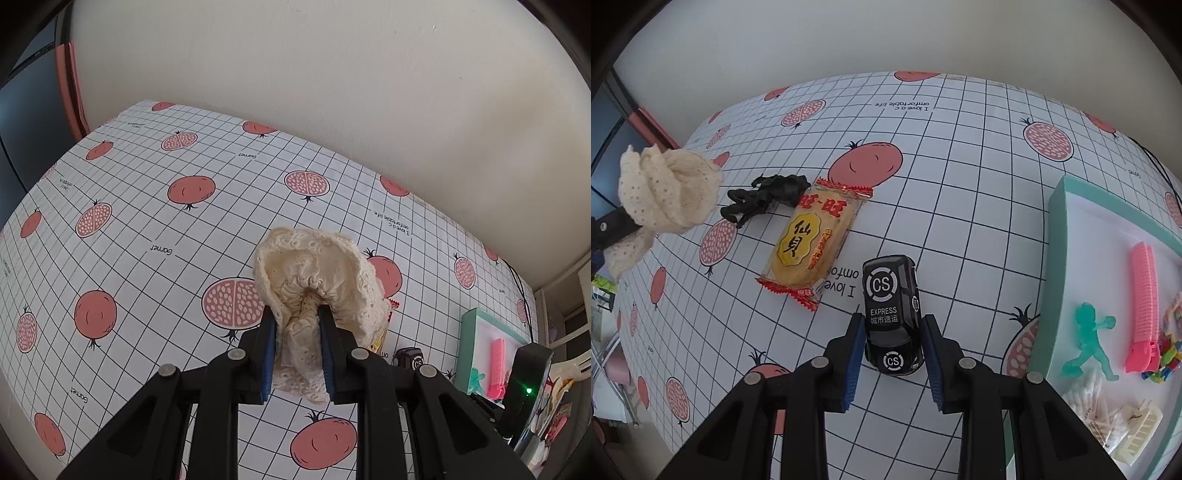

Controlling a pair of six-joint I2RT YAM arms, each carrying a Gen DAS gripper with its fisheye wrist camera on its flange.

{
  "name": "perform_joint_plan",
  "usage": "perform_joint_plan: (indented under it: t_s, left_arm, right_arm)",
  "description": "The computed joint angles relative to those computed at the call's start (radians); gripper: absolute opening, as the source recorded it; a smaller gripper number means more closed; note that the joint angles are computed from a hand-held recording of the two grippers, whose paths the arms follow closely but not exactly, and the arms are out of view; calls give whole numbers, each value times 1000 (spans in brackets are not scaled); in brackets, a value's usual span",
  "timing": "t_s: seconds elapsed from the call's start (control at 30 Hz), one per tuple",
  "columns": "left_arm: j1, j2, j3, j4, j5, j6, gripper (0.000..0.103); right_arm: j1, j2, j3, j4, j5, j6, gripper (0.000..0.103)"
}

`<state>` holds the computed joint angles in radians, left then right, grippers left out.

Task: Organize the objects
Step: 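Lift the lace cloth with left tool while right tool carries the black car toward the tray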

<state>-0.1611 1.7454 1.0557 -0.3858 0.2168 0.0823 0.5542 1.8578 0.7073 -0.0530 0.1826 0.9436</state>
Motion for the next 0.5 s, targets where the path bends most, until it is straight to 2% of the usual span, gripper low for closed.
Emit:
perform_joint_plan:
  t_s: [0.23,0.4,0.5]
  left_arm:
    - [3,5,-1,-1,5,-1,22]
    - [0,11,2,-7,3,0,23]
    - [-1,12,1,-6,3,0,23]
  right_arm:
    - [-1,6,6,12,10,-2,34]
    - [-4,26,16,27,8,1,41]
    - [-1,41,27,25,15,0,42]
